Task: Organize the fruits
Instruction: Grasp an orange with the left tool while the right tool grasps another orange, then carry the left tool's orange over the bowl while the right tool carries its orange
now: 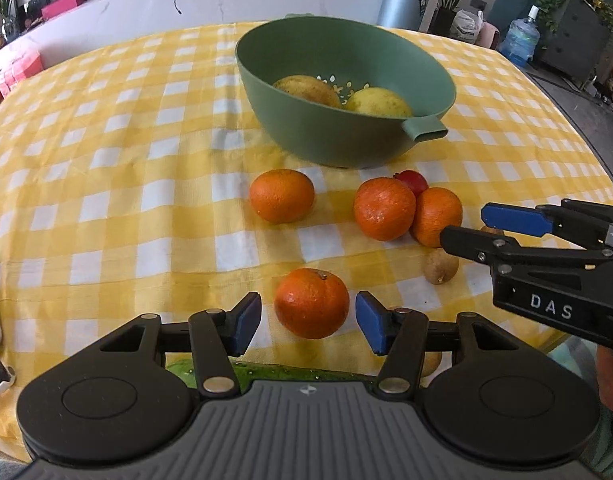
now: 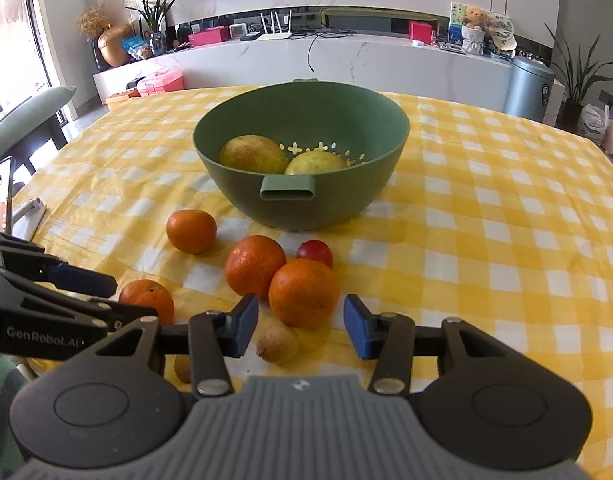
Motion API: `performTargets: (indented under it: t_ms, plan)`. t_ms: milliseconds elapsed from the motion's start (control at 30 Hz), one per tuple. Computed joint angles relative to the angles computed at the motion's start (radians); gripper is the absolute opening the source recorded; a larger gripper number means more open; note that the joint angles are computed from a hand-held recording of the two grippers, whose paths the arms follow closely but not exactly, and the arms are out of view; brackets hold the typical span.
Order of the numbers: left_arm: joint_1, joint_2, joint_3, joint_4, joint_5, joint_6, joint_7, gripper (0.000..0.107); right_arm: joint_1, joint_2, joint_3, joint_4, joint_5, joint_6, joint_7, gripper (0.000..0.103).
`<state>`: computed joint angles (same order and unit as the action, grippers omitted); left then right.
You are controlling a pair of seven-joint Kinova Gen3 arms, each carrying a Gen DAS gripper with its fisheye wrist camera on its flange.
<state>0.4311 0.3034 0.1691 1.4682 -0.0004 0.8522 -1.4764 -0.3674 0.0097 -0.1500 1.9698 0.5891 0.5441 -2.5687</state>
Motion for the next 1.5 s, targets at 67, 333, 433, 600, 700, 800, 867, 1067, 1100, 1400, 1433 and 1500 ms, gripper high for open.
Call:
performTargets:
  t_ms: [67,333,433,600,700,800,867,1067,1100,1400,1433,1500]
  plan:
    - [-0.005,0.007,0.001,-0.005,0.009,0.005,-0.002,0.062,0.006,0.011,0.007,-0.008,-0.024,-0.006,0.026,0.042]
    - [-0.045,0.025,0.015,-0.015,0.084,0.005,-0.058,0.058,0.008,0.055,0.033,-0.041,-0.090,-0.009,0.103,0.042]
    - [-0.059,0.026,0.022,-0.011,0.116,-0.001,-0.084,0.050,0.000,0.064,0.042,-0.049,-0.092,-0.004,0.105,0.042]
    - [-0.054,0.026,0.016,-0.010,0.119,-0.006,-0.088,0.049,-0.006,0.066,0.051,-0.048,-0.093,-0.006,0.103,0.042]
    - [-0.048,0.024,0.010,-0.007,0.116,-0.010,-0.075,0.048,-0.012,0.066,0.052,-0.046,-0.079,-0.004,0.088,0.041]
    - [-0.034,0.015,0.001,-0.003,0.092,-0.019,-0.047,0.048,-0.016,0.062,0.052,-0.041,-0.067,-0.005,0.070,0.040]
    - [-0.042,0.006,0.006,0.002,0.102,-0.026,-0.049,0.048,-0.016,0.059,0.051,-0.041,-0.068,0.000,0.062,0.039]
    - [-0.044,-0.022,0.009,0.008,0.100,-0.048,-0.036,0.048,-0.027,0.031,0.035,-0.032,-0.002,0.018,-0.006,0.039]
    - [-0.043,-0.027,0.008,0.008,0.099,-0.052,-0.033,0.048,-0.028,0.025,0.030,-0.030,0.012,0.021,-0.016,0.039]
    - [-0.054,-0.039,0.016,-0.049,0.116,-0.064,-0.034,0.047,-0.015,-0.035,-0.016,-0.037,0.090,0.037,-0.058,0.039]
    - [-0.054,-0.039,0.017,-0.053,0.116,-0.069,-0.037,0.047,-0.012,-0.040,-0.022,-0.041,0.099,0.037,-0.060,0.038]
    - [-0.048,-0.033,0.016,-0.077,0.111,-0.071,-0.036,0.047,-0.003,-0.047,-0.028,-0.052,0.114,0.034,-0.055,0.038]
